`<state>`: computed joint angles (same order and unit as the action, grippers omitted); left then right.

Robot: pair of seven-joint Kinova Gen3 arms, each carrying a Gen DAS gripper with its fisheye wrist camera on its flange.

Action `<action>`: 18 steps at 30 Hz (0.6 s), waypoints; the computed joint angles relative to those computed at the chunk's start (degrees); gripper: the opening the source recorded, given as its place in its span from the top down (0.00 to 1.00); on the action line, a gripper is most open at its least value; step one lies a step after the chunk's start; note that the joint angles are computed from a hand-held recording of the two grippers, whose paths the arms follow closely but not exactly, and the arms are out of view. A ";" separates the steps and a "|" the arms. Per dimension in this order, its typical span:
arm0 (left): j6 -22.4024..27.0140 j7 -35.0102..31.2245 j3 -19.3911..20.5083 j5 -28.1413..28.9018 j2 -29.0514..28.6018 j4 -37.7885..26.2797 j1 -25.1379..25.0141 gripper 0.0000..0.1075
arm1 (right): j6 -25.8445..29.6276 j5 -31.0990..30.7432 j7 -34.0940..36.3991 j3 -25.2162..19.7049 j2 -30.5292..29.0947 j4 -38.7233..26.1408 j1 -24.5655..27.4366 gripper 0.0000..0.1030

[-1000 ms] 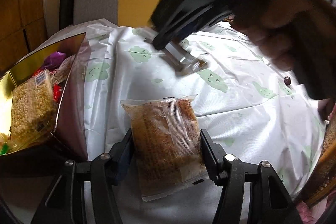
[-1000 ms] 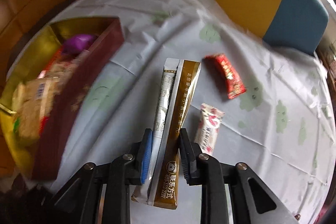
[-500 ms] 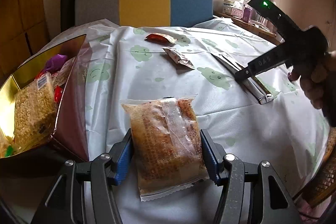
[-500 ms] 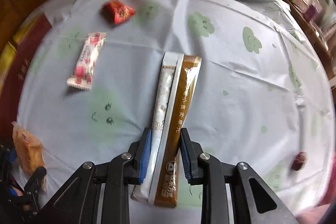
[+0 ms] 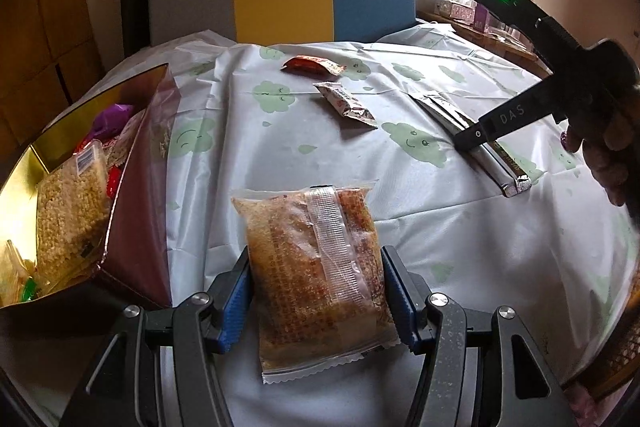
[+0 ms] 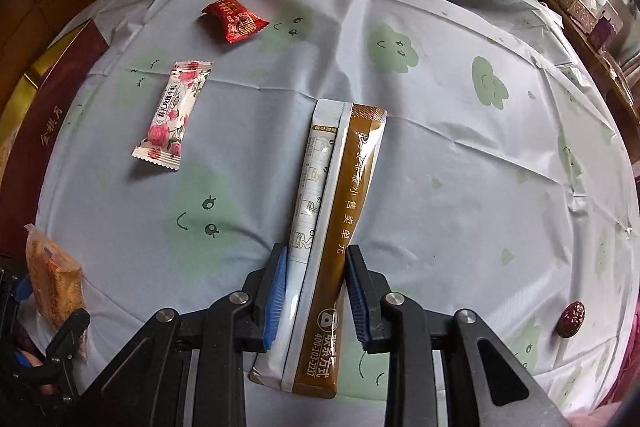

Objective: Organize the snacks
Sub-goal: 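Carry the bread pack over the gold tin with the left gripper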

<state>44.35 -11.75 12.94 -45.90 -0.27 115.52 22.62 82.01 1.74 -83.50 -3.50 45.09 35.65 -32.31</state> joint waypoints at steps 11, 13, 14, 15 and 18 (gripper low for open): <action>0.36 -6.87 -0.64 7.53 -1.92 -2.18 -1.69 0.46 | -4.98 3.32 -0.62 0.17 -3.66 7.86 -3.35 0.72; 0.59 -7.14 -0.12 7.88 -3.04 -2.29 -2.18 0.46 | -5.58 3.79 -0.60 0.11 -4.19 8.76 -3.49 0.72; 0.46 -7.22 0.00 8.12 -4.06 -2.20 -2.60 0.46 | -5.83 4.02 -0.54 0.08 -4.37 9.06 -3.55 0.72; 0.22 -7.44 0.05 8.54 -5.38 -2.10 -3.23 0.46 | -6.25 4.28 -0.57 0.07 -4.62 9.58 -3.69 0.72; 0.48 -8.84 -0.21 10.86 -9.17 -2.19 -6.08 0.46 | -6.84 4.61 -0.75 -0.06 -5.10 10.46 -3.85 0.72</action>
